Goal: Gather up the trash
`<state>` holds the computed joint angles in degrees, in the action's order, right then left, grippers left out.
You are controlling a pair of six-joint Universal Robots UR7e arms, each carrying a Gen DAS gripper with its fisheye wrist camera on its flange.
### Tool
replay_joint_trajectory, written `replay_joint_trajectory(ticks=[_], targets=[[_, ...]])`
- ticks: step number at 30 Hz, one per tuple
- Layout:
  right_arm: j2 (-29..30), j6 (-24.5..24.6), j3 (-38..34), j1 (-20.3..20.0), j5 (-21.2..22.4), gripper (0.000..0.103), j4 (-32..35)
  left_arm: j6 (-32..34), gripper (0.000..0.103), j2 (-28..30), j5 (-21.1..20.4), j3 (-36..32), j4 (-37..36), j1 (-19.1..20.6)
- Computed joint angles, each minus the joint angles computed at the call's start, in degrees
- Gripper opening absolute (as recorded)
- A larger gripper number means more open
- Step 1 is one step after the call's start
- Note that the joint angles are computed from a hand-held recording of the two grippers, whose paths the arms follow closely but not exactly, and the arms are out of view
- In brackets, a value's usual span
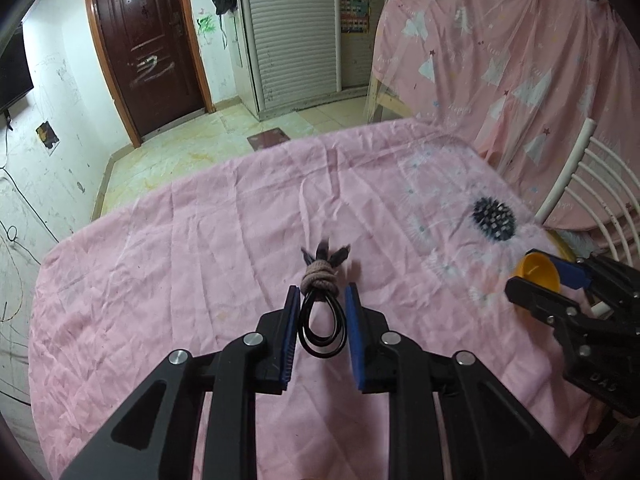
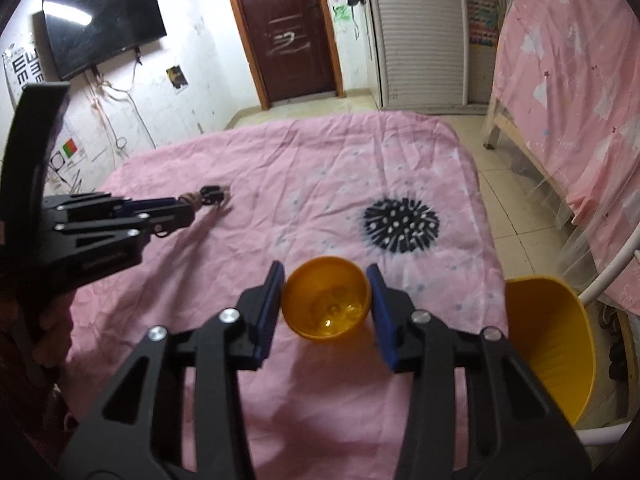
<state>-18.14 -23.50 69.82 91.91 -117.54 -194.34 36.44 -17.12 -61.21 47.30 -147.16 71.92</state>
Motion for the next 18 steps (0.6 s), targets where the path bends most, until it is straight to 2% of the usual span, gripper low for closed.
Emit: replay_joint_trajectory(ticks=[4, 6, 13, 18], targets=[[-0.3, -0.5, 0.9, -0.1, 0.8, 0.04, -2.8, 0.4, 0.015, -1.5, -1.0, 2.6, -2.0, -0.7], [-0.8, -0.2, 1.7, -0.3, 1.1, 0.04, -4.0, 0.7, 0.006, -2.1, -1.2, 3.6, -2.7, -1.0], [-3.6, 1.2, 5.7, -1.5, 3.2, 0.04, -8.3, 1.8, 0.006, -2.3, -0.7, 5.0, -3.9, -1.9], [-4.7, 1.6, 6.9, -2.1, 4.1, 0.04, -9.1, -1.7, 0.006, -0.2, 1.9, 0.2, 3.7, -1.7]])
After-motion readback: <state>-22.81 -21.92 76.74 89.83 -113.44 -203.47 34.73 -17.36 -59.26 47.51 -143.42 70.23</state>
